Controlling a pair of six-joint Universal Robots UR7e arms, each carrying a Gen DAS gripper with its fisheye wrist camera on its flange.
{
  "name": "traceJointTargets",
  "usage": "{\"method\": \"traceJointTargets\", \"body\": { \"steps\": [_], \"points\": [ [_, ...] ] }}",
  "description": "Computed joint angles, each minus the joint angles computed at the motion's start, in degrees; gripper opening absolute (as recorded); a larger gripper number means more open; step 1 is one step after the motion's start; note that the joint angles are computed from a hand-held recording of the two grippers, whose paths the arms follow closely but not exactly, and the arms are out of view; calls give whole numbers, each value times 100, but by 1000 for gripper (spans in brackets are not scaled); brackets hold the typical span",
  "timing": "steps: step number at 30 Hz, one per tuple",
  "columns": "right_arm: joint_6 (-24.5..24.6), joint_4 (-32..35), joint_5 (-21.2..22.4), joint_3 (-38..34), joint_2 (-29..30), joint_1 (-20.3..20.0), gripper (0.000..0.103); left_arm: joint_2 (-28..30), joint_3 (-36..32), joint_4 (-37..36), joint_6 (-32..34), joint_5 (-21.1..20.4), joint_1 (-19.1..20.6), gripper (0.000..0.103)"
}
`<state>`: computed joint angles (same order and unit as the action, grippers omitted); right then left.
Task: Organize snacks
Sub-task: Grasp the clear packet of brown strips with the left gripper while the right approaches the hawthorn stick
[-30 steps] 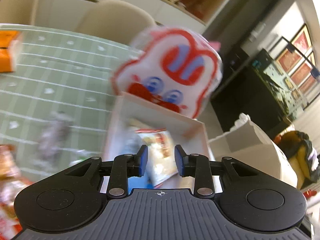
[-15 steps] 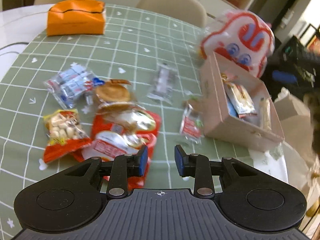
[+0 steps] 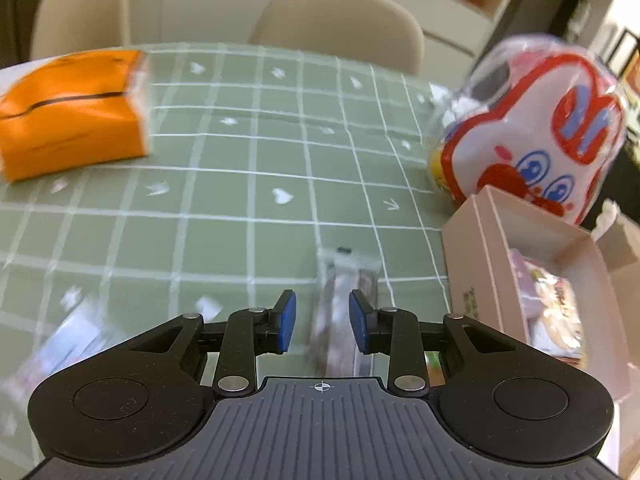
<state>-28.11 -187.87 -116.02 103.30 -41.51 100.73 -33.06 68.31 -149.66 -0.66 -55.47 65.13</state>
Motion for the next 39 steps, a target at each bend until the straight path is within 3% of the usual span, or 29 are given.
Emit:
{"method": "traceJointTargets", "body": {
  "steps": [1,2,6,8,11,13,14,15,17,21,27,32,37,39],
  "points": [
    [23,-32,1,-24,55,21,58,166,-257,245,77,32,20,33],
    [54,-80,12,-45,95,28,58,260,-370,250,198,36,31,41],
    [419,-492,-57,-262,319,-19,66,395,-421,-25,839,162,-10,44],
    [835,-624,-113,-492,483,-75,67,293,-238,-92,1101,188,-30,43],
    [1491,-182,56,-748,578,-170,70,59,100,-62,1375,261,-71,39],
    [1135,-348,-74,-853,747,-112,67,-114,311,41,1409,201,-77,33],
    [859,-443,-227,-893,832,-67,50,-191,434,36,1430,151,-80,30],
    [461,-597,-413,-920,926,-15,47,-275,596,-42,1472,127,-92,30],
    [50,-622,-435,-830,896,-5,46,-395,835,-146,1477,123,-121,30],
    [-111,-398,-57,-211,369,-132,44,-698,1321,-118,1217,-10,-189,30],
    [-543,-489,332,1001,-560,-300,44,-1211,2335,-384,842,-196,-378,30],
    [-903,-344,425,1633,-1115,-433,45,-1715,3208,-534,155,-471,-519,29],
    [-895,-34,593,1901,-1484,-510,50,-2271,4117,-955,-788,-565,-653,25],
    [-942,-309,552,1877,-1389,-484,58,-2430,4329,-1238,-970,-474,-701,25]
  ]
}}
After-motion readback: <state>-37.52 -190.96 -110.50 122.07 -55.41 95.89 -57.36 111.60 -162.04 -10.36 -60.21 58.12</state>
